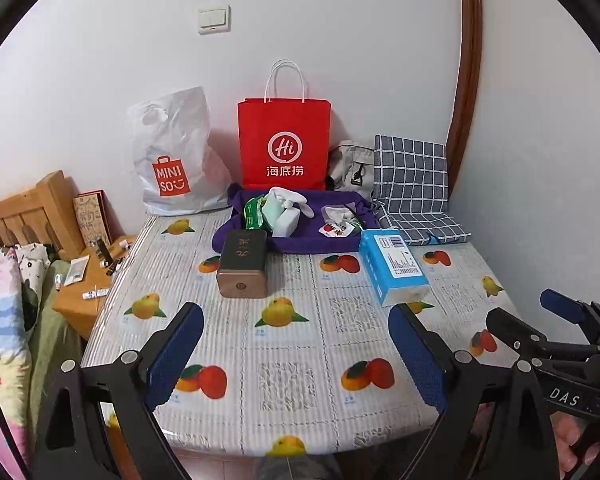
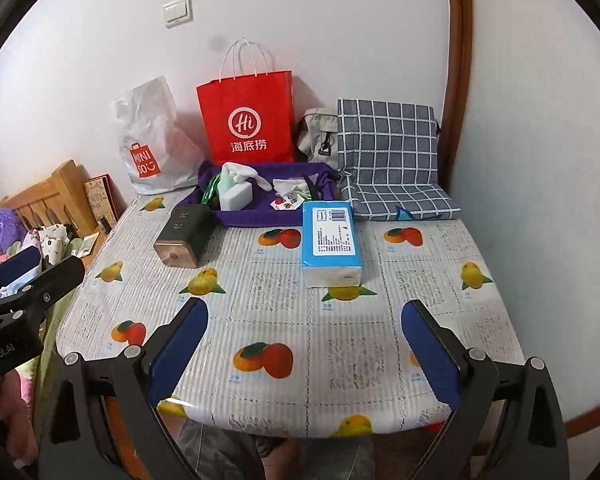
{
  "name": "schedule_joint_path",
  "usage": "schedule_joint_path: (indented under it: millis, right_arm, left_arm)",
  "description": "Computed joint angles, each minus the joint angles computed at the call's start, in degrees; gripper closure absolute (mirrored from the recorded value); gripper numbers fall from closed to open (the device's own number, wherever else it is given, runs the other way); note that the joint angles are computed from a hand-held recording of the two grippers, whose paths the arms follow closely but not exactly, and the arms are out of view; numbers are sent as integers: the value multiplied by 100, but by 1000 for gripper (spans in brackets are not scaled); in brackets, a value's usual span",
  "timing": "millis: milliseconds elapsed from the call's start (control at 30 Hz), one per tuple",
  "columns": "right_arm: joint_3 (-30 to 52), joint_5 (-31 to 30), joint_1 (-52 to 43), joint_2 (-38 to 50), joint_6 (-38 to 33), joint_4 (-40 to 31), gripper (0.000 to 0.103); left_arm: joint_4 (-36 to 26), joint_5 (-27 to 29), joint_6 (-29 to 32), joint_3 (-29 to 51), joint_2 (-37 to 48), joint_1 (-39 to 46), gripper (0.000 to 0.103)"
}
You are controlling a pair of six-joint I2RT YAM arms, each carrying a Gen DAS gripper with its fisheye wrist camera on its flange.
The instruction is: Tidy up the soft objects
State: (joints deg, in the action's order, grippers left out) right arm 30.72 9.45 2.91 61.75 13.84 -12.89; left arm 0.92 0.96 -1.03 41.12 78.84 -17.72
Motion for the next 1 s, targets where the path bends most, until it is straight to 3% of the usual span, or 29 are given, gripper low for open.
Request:
schedule_joint_path:
  millis: [567,1000]
  right_arm:
    - [-368,253,317,-905,99,-388,7]
    - [-357,277,350,-968,105,-451,7]
  left_arm:
    - [-20,19,46,-451,-603,-1,9]
    - [-52,56,34,-449,-610,26,9]
